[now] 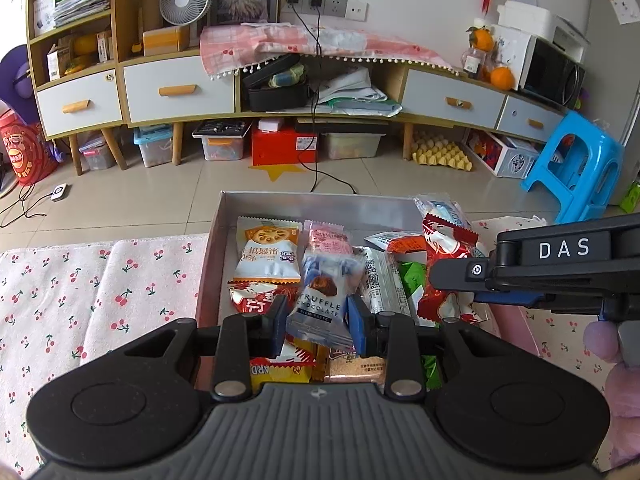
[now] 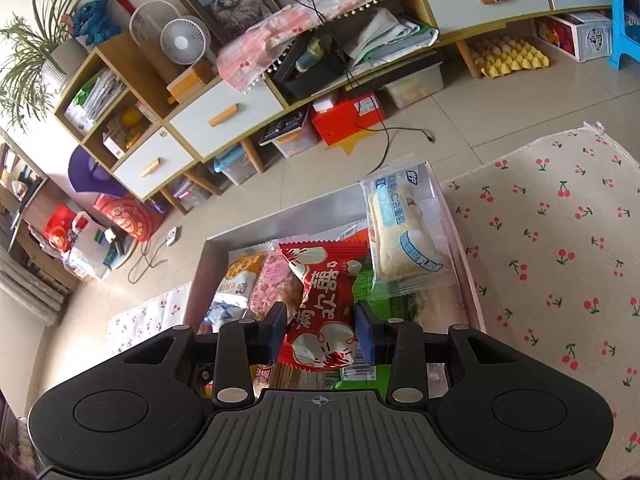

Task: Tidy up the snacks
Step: 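Lower truffle pack into pink box with left tool while right tool drops red candy pack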

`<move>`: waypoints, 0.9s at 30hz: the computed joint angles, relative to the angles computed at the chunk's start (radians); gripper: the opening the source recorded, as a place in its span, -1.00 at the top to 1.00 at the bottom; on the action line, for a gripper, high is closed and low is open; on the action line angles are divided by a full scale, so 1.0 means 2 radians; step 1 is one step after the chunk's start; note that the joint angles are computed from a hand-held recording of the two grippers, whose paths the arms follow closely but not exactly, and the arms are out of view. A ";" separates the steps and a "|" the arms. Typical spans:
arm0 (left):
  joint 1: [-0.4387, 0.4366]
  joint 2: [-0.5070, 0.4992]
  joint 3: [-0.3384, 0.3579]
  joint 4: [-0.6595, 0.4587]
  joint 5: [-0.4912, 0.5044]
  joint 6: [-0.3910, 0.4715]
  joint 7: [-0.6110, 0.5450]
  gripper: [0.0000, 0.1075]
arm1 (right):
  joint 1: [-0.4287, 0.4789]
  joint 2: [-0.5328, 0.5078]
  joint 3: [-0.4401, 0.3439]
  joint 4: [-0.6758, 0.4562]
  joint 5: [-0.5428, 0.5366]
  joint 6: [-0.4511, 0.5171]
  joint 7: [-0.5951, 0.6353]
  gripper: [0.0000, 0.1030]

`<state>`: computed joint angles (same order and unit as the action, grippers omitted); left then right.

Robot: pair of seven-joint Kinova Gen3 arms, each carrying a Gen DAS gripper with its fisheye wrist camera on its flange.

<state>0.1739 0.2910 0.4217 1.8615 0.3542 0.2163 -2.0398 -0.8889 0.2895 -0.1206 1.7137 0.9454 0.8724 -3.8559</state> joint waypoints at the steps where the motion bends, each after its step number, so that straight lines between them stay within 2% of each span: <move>1: 0.000 0.000 0.001 0.002 0.000 -0.004 -0.001 0.45 | -0.002 0.000 0.001 0.002 0.005 -0.001 -0.007 0.24; 2: 0.003 -0.001 -0.001 0.005 -0.001 -0.011 0.000 0.31 | -0.006 -0.001 0.003 0.007 0.014 0.000 -0.021 0.24; 4: 0.018 -0.004 -0.014 0.010 -0.011 -0.021 0.013 0.09 | -0.004 -0.006 0.002 0.016 0.020 -0.010 -0.040 -0.03; 7: 0.017 -0.005 -0.013 0.009 -0.019 -0.019 0.025 0.06 | 0.001 -0.009 -0.003 0.016 0.015 -0.007 -0.034 -0.03; 13: 0.019 -0.020 -0.019 0.016 -0.029 -0.013 0.041 -0.16 | -0.002 -0.017 -0.012 0.014 0.008 0.013 -0.037 -0.04; 19: 0.017 -0.044 -0.027 0.026 -0.018 0.004 0.040 -0.37 | -0.014 -0.026 -0.026 0.007 -0.001 0.049 -0.034 -0.16; 21: 0.025 -0.053 -0.040 0.028 -0.019 0.016 0.045 -0.42 | -0.019 -0.028 -0.032 0.003 -0.007 0.064 -0.032 -0.17; 24: 0.040 -0.068 -0.061 0.036 -0.025 0.027 0.056 -0.51 | -0.028 -0.030 -0.040 -0.002 -0.016 0.087 -0.028 -0.34; 27: 0.028 -0.084 -0.058 0.052 0.004 0.032 0.028 -0.62 | -0.041 -0.028 -0.049 -0.011 -0.026 0.119 -0.021 -0.46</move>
<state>0.2301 0.1234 0.3048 1.9665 0.3631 0.2802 -1.9829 -0.9713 0.2337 -0.2179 1.6917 0.8932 1.1109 -3.8980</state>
